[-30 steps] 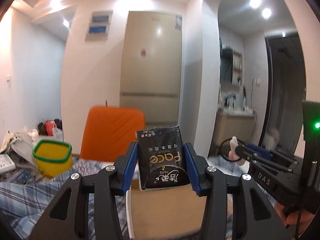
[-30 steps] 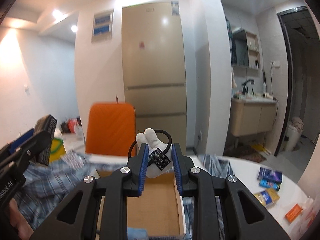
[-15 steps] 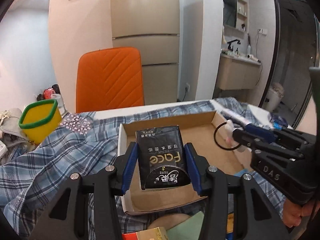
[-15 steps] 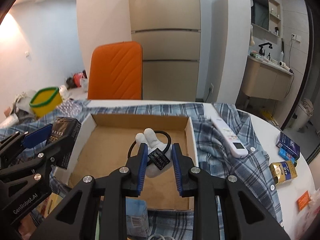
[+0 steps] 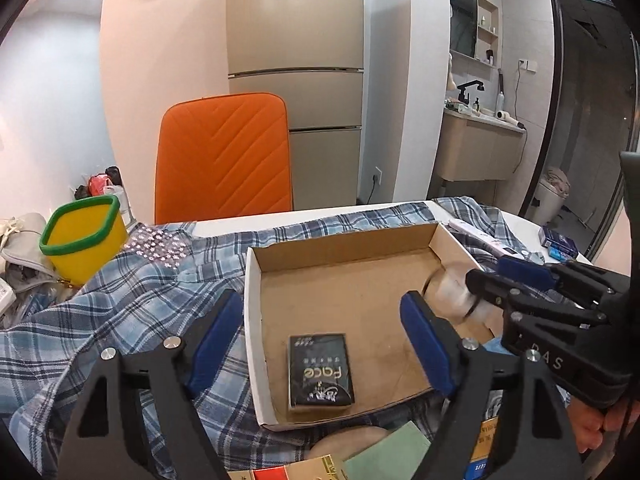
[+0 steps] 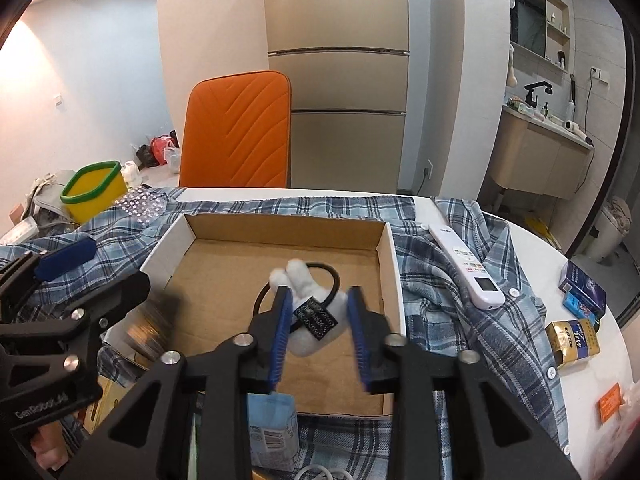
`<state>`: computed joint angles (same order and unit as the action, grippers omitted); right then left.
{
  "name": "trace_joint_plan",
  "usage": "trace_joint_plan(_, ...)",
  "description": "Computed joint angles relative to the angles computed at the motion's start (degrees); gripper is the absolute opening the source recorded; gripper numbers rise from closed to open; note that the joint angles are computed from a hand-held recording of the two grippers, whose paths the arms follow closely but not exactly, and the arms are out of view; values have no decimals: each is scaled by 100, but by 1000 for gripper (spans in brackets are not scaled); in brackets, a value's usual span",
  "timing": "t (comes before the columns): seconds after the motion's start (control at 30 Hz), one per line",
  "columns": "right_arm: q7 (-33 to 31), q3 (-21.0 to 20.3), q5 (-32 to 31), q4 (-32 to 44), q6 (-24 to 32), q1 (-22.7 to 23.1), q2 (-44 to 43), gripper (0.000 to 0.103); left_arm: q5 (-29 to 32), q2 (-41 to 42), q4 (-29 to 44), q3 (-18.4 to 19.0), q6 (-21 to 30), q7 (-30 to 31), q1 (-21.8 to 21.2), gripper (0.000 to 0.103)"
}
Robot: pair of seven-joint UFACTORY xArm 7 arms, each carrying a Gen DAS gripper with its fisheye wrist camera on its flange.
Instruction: Organize soft objects
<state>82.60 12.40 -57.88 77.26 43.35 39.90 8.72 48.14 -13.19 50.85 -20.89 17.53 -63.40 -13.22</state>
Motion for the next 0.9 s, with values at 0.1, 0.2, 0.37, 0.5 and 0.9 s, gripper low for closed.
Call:
trace_joint_plan(0.1,180,-9,-127,-56,30,13,-62,60,-47,-74,-56,32,-66,-55,32,82)
trace_joint_plan(0.2,232,18,-170,-76,61,-2,-109,60,-31,-209,-127,2,-132,-192,147,82)
trace_joint_plan(0.37,351,87,-229,-114,163,-22,-220,60,78,-417,-148,-224,-75,-407,390,82)
trace_joint_plan(0.5,589,239,-549,-130,444,65,-436,60,-142,-859,-383,-234,-169,-238,358,82)
trace_joint_plan(0.9,1055,904,-1167,-400,1199,295,-940,60,-780,-2897,-1409,-666,-625,-50,755,82)
